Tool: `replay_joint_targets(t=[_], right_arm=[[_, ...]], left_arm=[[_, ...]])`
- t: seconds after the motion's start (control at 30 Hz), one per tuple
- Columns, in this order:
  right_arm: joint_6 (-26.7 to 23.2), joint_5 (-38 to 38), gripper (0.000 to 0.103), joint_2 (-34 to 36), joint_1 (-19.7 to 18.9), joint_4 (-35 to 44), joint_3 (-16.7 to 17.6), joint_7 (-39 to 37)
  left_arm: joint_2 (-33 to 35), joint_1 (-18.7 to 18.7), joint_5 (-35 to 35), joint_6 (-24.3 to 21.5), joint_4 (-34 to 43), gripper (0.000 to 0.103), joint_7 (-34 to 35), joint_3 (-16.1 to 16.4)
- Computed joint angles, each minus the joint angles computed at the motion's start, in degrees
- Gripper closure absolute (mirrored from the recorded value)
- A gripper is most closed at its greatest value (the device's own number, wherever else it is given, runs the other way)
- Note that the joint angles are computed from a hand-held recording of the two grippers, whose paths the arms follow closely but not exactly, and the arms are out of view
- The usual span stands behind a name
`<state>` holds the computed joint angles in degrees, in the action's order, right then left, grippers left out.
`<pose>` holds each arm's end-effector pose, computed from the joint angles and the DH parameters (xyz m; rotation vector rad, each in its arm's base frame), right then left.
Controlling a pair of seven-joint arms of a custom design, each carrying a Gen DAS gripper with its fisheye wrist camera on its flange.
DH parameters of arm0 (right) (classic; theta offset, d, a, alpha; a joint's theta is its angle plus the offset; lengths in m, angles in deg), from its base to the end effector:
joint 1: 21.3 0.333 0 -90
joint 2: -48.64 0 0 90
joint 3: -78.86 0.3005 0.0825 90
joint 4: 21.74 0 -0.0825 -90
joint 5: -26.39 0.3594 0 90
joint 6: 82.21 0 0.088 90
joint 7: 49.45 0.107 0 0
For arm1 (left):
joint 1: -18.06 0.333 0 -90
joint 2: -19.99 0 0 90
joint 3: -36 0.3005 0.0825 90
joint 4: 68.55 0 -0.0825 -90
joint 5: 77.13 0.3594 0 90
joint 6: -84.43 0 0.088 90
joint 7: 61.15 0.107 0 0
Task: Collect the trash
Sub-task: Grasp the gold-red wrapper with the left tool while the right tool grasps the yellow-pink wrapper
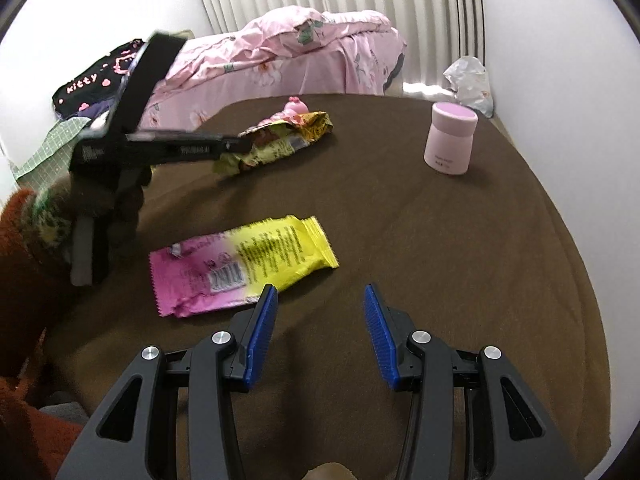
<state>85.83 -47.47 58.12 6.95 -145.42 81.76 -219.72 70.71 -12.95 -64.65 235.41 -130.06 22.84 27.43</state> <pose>0.4404 0.3372 0.3597 -1.7146 1.7109 -0.4950 0.6302 -0.4662 0.3755 -1.2030 2.4053 -0.8470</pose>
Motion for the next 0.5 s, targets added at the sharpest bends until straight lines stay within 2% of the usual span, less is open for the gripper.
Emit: replay_joint_targets(t=[0.03,0.07,0.13,0.2,0.27,0.37,0.43,0.5], right_arm=[[0.4,-0.3,0.061,-0.1,0.1,0.2,0.1,-0.1],[0.6,-0.2,0.060,-0.1,0.1,0.6,0.2,-0.8],[-0.1,2.3,0.060,0.6,0.5,1.8,1.0,-5.2],[-2.5,8.2,0.060,1.6,1.0,3.3,2.1,-13.1],[-3.0,12.4,0.060,2.3,1.6,4.0,2.0,-16.7],[2.1,22.5,0.060,3.3,0.3,3.2,2.3,-22.1],[5.7,30.6,0.060,4.0,-1.6,1.8,3.8,-26.7],[8.5,36.3,0.059,4.8,-3.4,0.9,5.3,-31.0]], left_arm=[[-2.3,1.3,0.9,1.7,-4.2,0.091,-0.9,-1.3],[-4.4,1.3,-0.5,4.1,-8.0,0.092,-0.9,-0.5],[-9.0,2.9,-1.6,7.4,-15.5,0.092,-2.1,-1.3],[-14.1,5.0,-3.5,9.8,-23.4,0.092,-3.1,-2.6],[-20.0,5.8,-3.9,12.0,-31.7,0.092,-5.1,-2.4],[-27.1,6.8,-3.8,14.6,-41.3,0.092,-6.8,-2.7],[-31.5,7.8,-4.0,16.4,-47.5,0.091,-7.3,-3.5],[-34.4,11.4,-7.8,17.5,-52.0,0.089,-3.2,-7.6]])
